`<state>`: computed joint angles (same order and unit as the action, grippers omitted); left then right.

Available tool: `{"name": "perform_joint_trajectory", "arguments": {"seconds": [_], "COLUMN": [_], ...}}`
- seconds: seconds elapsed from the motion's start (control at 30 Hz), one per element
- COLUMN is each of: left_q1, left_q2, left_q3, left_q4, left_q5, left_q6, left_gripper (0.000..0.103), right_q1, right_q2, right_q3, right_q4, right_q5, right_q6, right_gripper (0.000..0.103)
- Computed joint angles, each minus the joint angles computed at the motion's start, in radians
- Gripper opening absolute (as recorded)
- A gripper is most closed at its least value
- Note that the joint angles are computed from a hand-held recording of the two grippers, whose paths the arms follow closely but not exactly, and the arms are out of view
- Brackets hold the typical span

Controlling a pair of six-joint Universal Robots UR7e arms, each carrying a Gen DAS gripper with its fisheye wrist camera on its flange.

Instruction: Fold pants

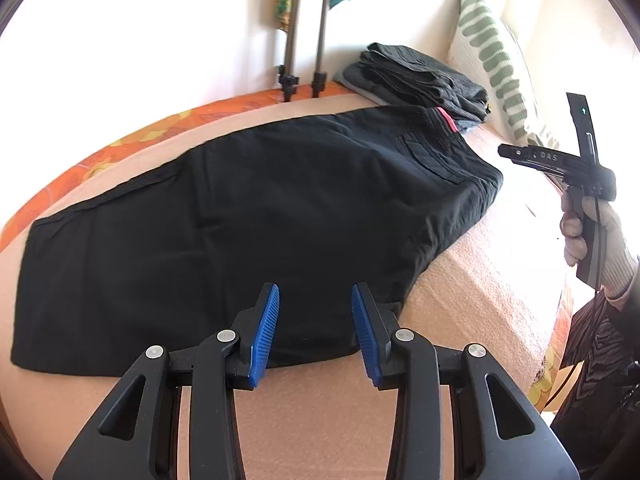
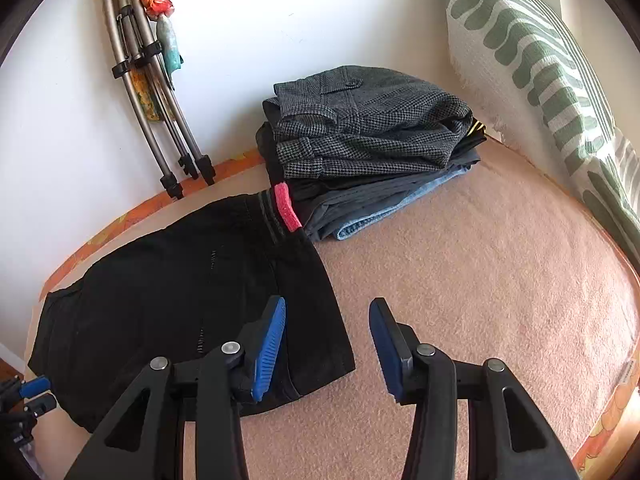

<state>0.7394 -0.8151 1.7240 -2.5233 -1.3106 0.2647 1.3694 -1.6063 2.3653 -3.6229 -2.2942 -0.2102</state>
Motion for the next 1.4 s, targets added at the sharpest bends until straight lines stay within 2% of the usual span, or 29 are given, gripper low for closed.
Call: {"name": "perform_joint_trajectory", "arguments": {"seconds": [0.1, 0.27, 0.33, 0.43, 0.5, 0.6, 0.7, 0.77, 0.9, 1.0, 1.07, 1.13, 1.3, 1.4], "left_q1": [0.028, 0.093, 0.124, 0.161, 0.186, 0.217, 0.248, 0.265, 0.291, 0.309, 0.315, 0.320, 0.331, 0.333], "left_q2": [-0.047, -0.081, -0.090, -0.107, -0.115, -0.126, -0.121, -0.117, -0.097, -0.090, -0.083, -0.077, -0.066, -0.060], "left_q3": [0.015, 0.001, -0.014, -0.019, -0.029, -0.034, -0.059, -0.071, -0.101, -0.110, -0.114, -0.114, -0.119, -0.123], "left_q4": [-0.026, -0.065, -0.068, -0.085, -0.080, -0.091, -0.077, -0.073, -0.070, -0.072, -0.074, -0.089, -0.114, -0.119], "left_q5": [0.082, 0.210, 0.230, 0.280, 0.288, 0.313, 0.306, 0.305, 0.304, 0.271, 0.265, 0.267, 0.268, 0.261], "left_q6": [-0.009, -0.066, -0.103, -0.131, -0.165, -0.194, -0.222, -0.227, -0.225, -0.240, -0.235, -0.228, -0.216, -0.207], "left_gripper": [0.036, 0.036, 0.036, 0.036, 0.037, 0.051, 0.053, 0.053, 0.053, 0.053, 0.053, 0.053, 0.053, 0.053], "right_q1": [0.065, 0.165, 0.192, 0.198, 0.204, 0.225, 0.251, 0.268, 0.299, 0.315, 0.315, 0.314, 0.306, 0.304], "right_q2": [0.012, 0.069, 0.114, 0.134, 0.160, 0.227, 0.317, 0.389, 0.557, 0.706, 0.789, 0.863, 1.019, 1.093], "right_q3": [-0.014, -0.093, -0.139, -0.198, -0.244, -0.329, -0.429, -0.506, -0.726, -0.913, -1.014, -1.106, -1.295, -1.375], "right_q4": [-0.028, 0.051, 0.069, 0.208, 0.288, 0.375, 0.453, 0.490, 0.704, 0.842, 0.890, 0.938, 1.032, 1.037], "right_q5": [-0.012, 0.023, 0.026, 0.106, 0.144, 0.185, 0.231, 0.268, 0.310, 0.286, 0.286, 0.286, 0.260, 0.208], "right_q6": [-0.106, -0.230, -0.265, -0.243, -0.238, -0.295, -0.390, -0.441, -0.432, -0.423, -0.426, -0.423, -0.442, -0.473], "right_gripper": [0.047, 0.046, 0.046, 0.046, 0.046, 0.051, 0.064, 0.067, 0.066, 0.063, 0.058, 0.058, 0.057, 0.057]}}
